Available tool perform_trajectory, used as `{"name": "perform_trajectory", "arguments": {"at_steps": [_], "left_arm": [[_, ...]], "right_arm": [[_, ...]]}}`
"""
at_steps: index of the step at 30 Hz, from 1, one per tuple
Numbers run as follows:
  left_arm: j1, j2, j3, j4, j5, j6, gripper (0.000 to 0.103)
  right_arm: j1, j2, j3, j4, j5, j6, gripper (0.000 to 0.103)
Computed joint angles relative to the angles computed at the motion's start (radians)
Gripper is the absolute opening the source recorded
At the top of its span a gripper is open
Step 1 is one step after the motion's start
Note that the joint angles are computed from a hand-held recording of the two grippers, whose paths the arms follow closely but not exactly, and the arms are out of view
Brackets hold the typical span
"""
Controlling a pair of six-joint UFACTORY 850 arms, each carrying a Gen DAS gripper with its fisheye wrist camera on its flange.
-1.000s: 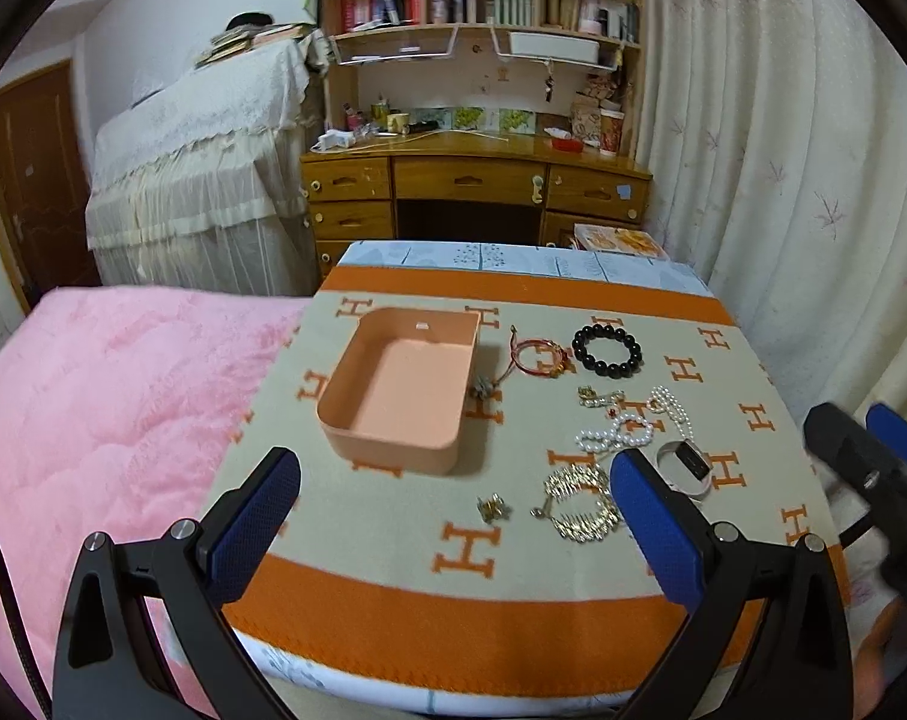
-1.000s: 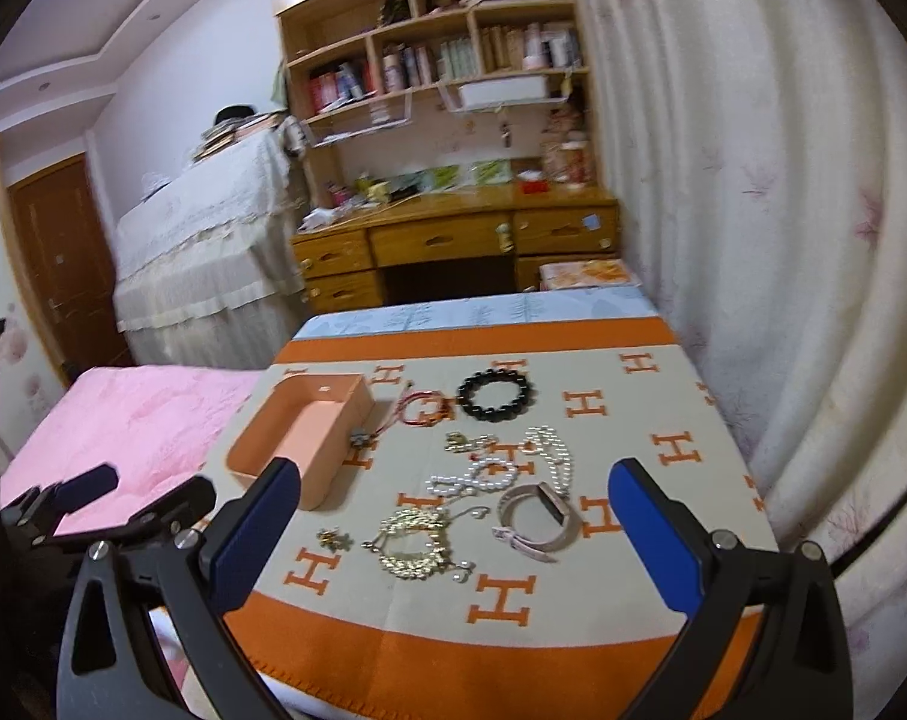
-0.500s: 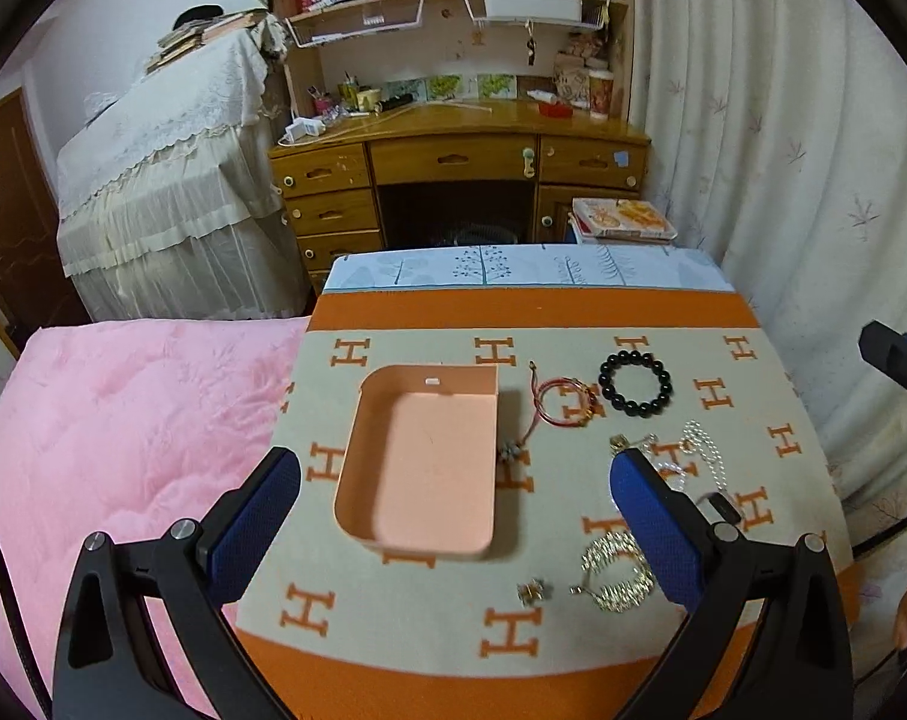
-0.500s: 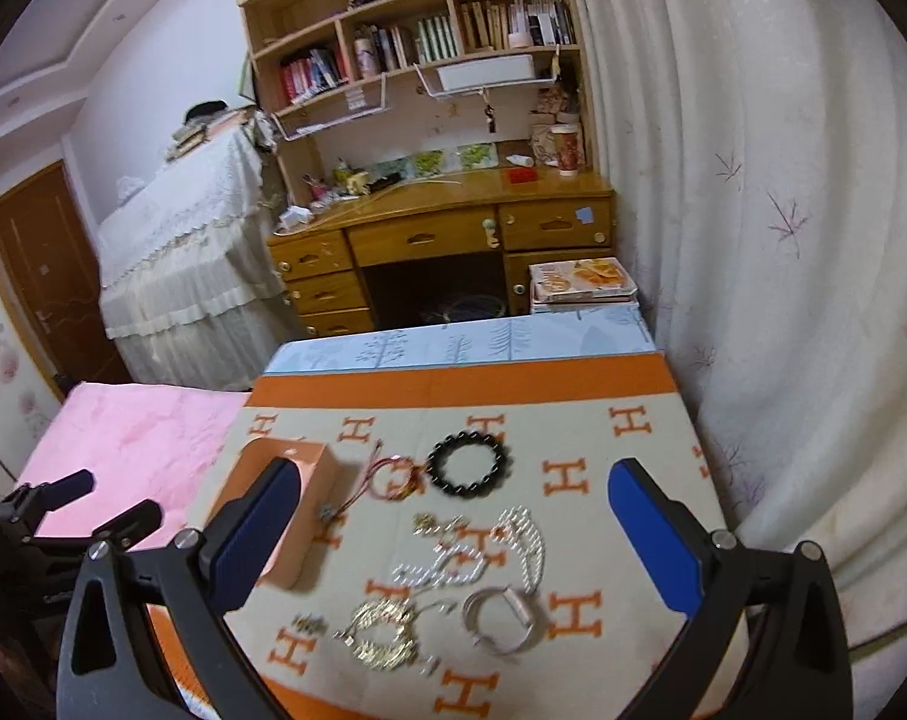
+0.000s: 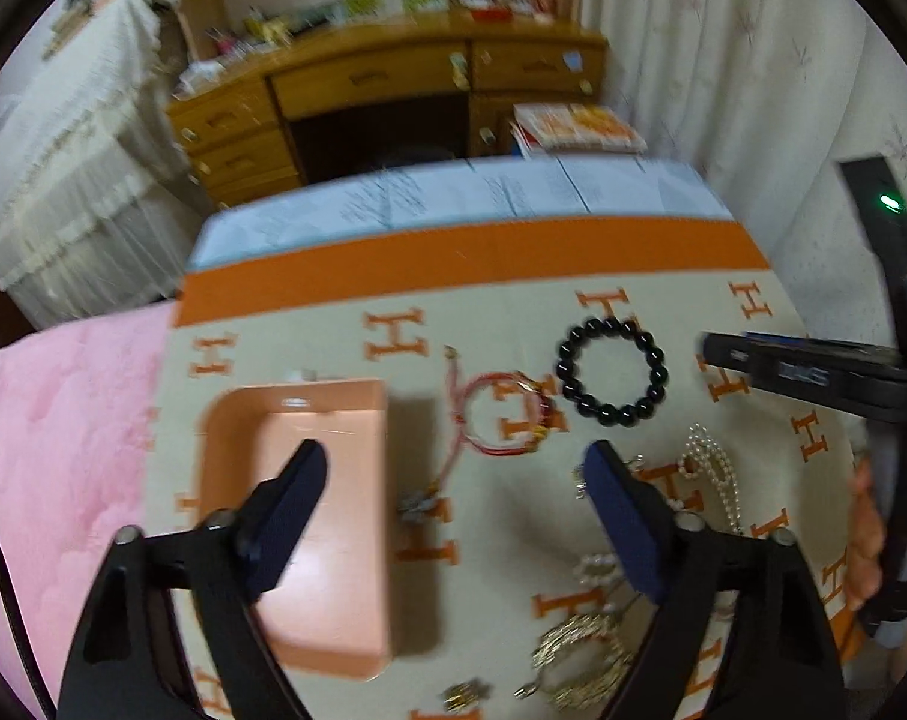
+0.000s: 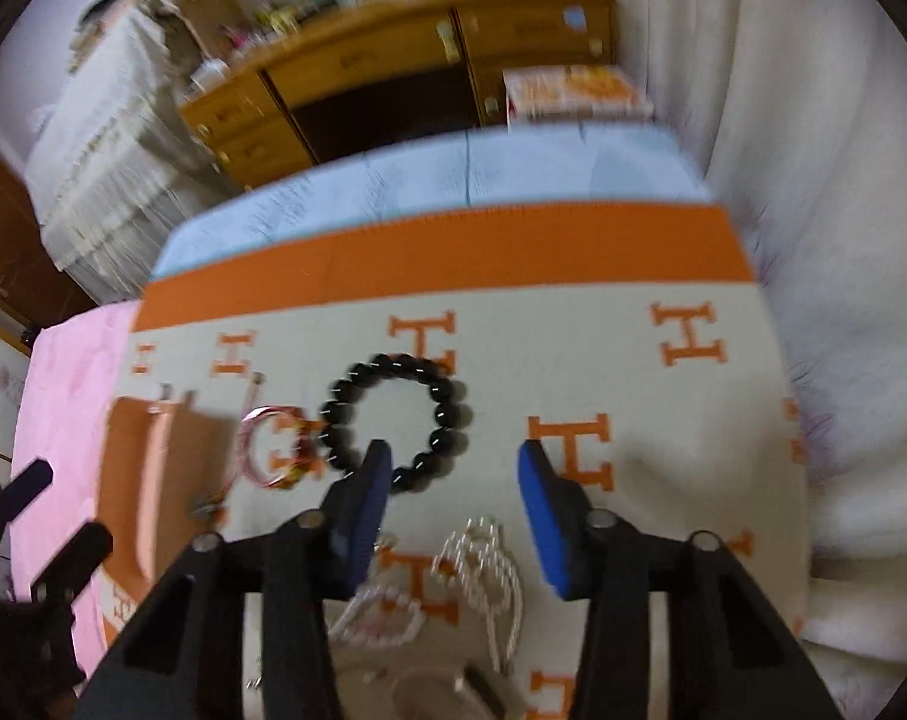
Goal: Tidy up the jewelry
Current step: 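Grasp the red string bracelet with the left tool while the right tool grasps the black bead bracelet, then carry both bracelets over the pink box and open both tools to drop them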
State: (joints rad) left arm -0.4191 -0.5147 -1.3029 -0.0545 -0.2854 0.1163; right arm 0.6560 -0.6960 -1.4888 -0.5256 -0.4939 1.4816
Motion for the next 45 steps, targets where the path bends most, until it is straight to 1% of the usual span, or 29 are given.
{"name": "perform_trajectory", "arguments": {"at_steps": [2,4,6,8,9,10,11,12,15,16,17,18,20,21,23,25,26,27,28,29,32,34,37,38,40,43,45], "left_arm": [[-0.010,-0.061,-0.058,-0.051,-0.053,0.043,0.062],[-0.018,-0.111,-0.104,-0.089,-0.097,0.075,0.055],[-0.025,-0.150,-0.138,-0.089,-0.127,0.073,0.053],[-0.035,-0.178,-0.162,-0.050,-0.137,0.038,0.051],[-0.037,-0.186,-0.170,-0.047,-0.139,0.039,0.050],[-0.039,-0.195,-0.180,-0.043,-0.145,0.038,0.047],[-0.043,-0.210,-0.194,-0.033,-0.154,0.028,0.046],[-0.043,-0.217,-0.205,-0.032,-0.166,0.026,0.046],[-0.046,-0.250,-0.247,-0.034,-0.199,0.020,0.043],[-0.047,-0.264,-0.266,-0.047,-0.213,0.029,0.038],[-0.046,-0.279,-0.285,-0.069,-0.230,0.045,0.030],[-0.046,-0.295,-0.307,-0.091,-0.253,0.059,0.027],[-0.045,-0.328,-0.345,-0.129,-0.289,0.075,0.020],[-0.045,-0.342,-0.362,-0.130,-0.299,0.069,0.019],[-0.055,-0.369,-0.394,-0.064,-0.317,0.000,0.019],[-0.063,-0.373,-0.399,-0.024,-0.299,-0.038,0.019],[-0.068,-0.379,-0.410,-0.001,-0.309,-0.061,0.019],[-0.069,-0.379,-0.409,0.007,-0.302,-0.075,0.019],[-0.071,-0.378,-0.407,0.017,-0.299,-0.088,0.016],[-0.074,-0.374,-0.399,0.025,-0.289,-0.099,0.010],[-0.077,-0.352,-0.362,0.034,-0.258,-0.102,0.010],[-0.073,-0.328,-0.328,0.002,-0.237,-0.072,0.010],[-0.055,-0.256,-0.255,-0.124,-0.206,0.045,0.010],[-0.048,-0.214,-0.213,-0.163,-0.181,0.093,0.010],[-0.038,-0.152,-0.158,-0.230,-0.156,0.169,0.010],[-0.002,-0.031,-0.050,-0.373,-0.116,0.347,0.010],[0.023,0.045,0.017,-0.423,-0.083,0.425,0.010]], "right_arm": [[-0.022,-0.040,-0.029,0.066,0.015,-0.071,0.041],[-0.030,-0.082,-0.067,0.087,0.008,-0.109,0.041],[-0.034,-0.110,-0.099,0.109,-0.001,-0.149,0.040],[-0.033,-0.142,-0.138,0.120,-0.021,-0.190,0.038],[-0.027,-0.159,-0.160,0.111,-0.044,-0.203,0.036],[-0.016,-0.172,-0.183,0.061,-0.081,-0.188,0.034],[-0.015,-0.181,-0.193,0.052,-0.102,-0.201,0.026],[-0.008,-0.181,-0.193,0.023,-0.116,-0.188,0.015],[-0.008,-0.149,-0.142,0.007,-0.100,-0.148,0.015],[-0.013,-0.131,-0.114,0.005,-0.078,-0.131,0.015],[-0.020,-0.110,-0.079,0.011,-0.047,-0.114,0.015],[-0.026,-0.084,-0.038,0.015,-0.009,-0.093,0.015],[-0.031,-0.040,0.029,-0.005,0.041,-0.040,0.015],[-0.034,-0.032,0.040,-0.009,0.049,-0.029,0.015],[-0.033,-0.011,0.069,-0.027,0.068,-0.005,0.015],[-0.029,0.007,0.095,-0.040,0.082,0.010,0.015],[-0.025,0.013,0.104,-0.045,0.087,0.013,0.015],[-0.027,0.015,0.108,-0.045,0.091,0.008,0.015],[-0.028,0.017,0.112,-0.044,0.096,0.005,0.015],[-0.030,0.017,0.114,-0.036,0.101,-0.004,0.015],[-0.030,0.024,0.124,-0.020,0.125,-0.007,0.015],[-0.026,0.035,0.135,-0.031,0.139,0.013,0.015],[-0.013,0.059,0.145,-0.074,0.147,0.059,0.015],[-0.006,0.066,0.146,-0.092,0.145,0.076,0.015],[0.009,0.083,0.144,-0.133,0.140,0.111,0.015],[0.034,0.106,0.132,-0.194,0.140,0.155,0.015],[0.057,0.111,0.107,-0.229,0.130,0.174,0.015]]}}
